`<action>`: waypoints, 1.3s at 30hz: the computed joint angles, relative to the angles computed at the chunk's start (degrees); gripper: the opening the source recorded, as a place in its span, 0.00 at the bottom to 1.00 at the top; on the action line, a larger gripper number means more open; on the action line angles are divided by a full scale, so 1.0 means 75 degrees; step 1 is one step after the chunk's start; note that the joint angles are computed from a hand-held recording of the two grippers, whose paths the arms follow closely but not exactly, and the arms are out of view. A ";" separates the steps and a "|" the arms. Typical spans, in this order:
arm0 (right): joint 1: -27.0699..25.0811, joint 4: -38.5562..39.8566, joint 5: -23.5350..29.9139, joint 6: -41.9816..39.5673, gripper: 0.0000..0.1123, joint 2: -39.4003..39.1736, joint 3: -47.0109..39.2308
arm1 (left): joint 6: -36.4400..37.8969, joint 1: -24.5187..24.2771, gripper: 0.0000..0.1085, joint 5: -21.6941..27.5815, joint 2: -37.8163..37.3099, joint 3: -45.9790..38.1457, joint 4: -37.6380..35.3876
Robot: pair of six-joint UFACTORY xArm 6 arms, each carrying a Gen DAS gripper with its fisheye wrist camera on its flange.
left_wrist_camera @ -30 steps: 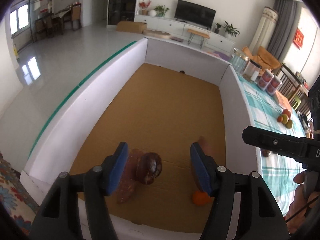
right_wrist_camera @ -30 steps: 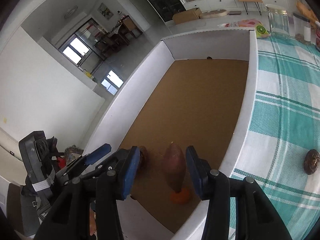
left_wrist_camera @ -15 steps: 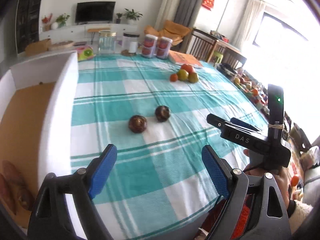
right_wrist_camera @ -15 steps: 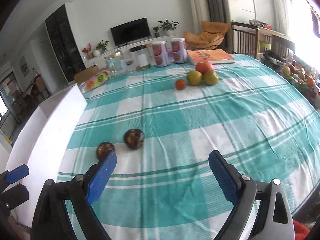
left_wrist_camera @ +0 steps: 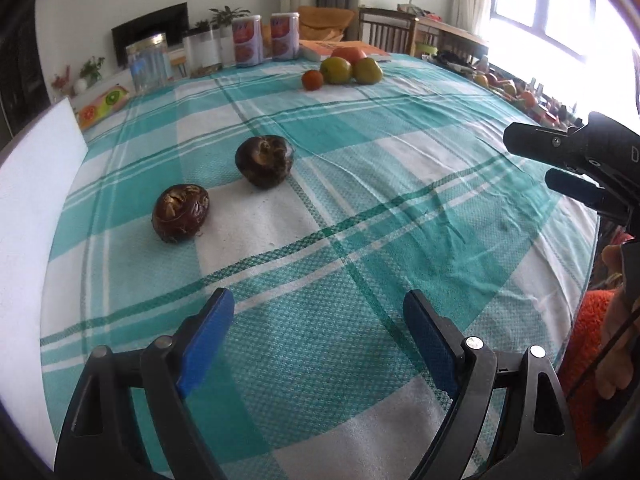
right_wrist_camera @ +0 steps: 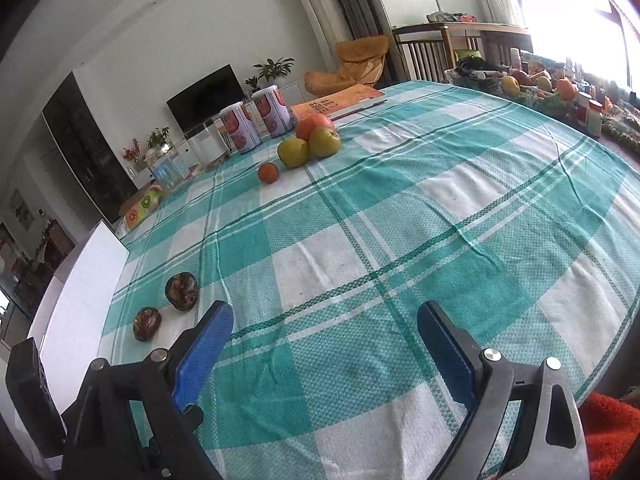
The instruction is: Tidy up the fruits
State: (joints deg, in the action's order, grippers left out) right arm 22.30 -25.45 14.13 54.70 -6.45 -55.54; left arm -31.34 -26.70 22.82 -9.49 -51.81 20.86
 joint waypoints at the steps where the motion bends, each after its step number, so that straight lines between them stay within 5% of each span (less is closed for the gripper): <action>1: 0.0006 -0.0006 -0.0034 0.0032 0.83 0.0016 0.0000 | -0.0071 0.0004 0.81 -0.0012 0.0001 -0.0008 0.0078; 39: -0.0057 -0.0069 -0.0127 0.0278 0.83 -0.0056 0.0105 | -0.0251 -0.0019 0.82 -0.0046 0.0108 -0.0041 0.0314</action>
State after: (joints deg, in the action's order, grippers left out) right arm 21.87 -25.97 13.18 56.78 -6.87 -54.76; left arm -33.22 -26.84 22.48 -8.68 -52.12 23.22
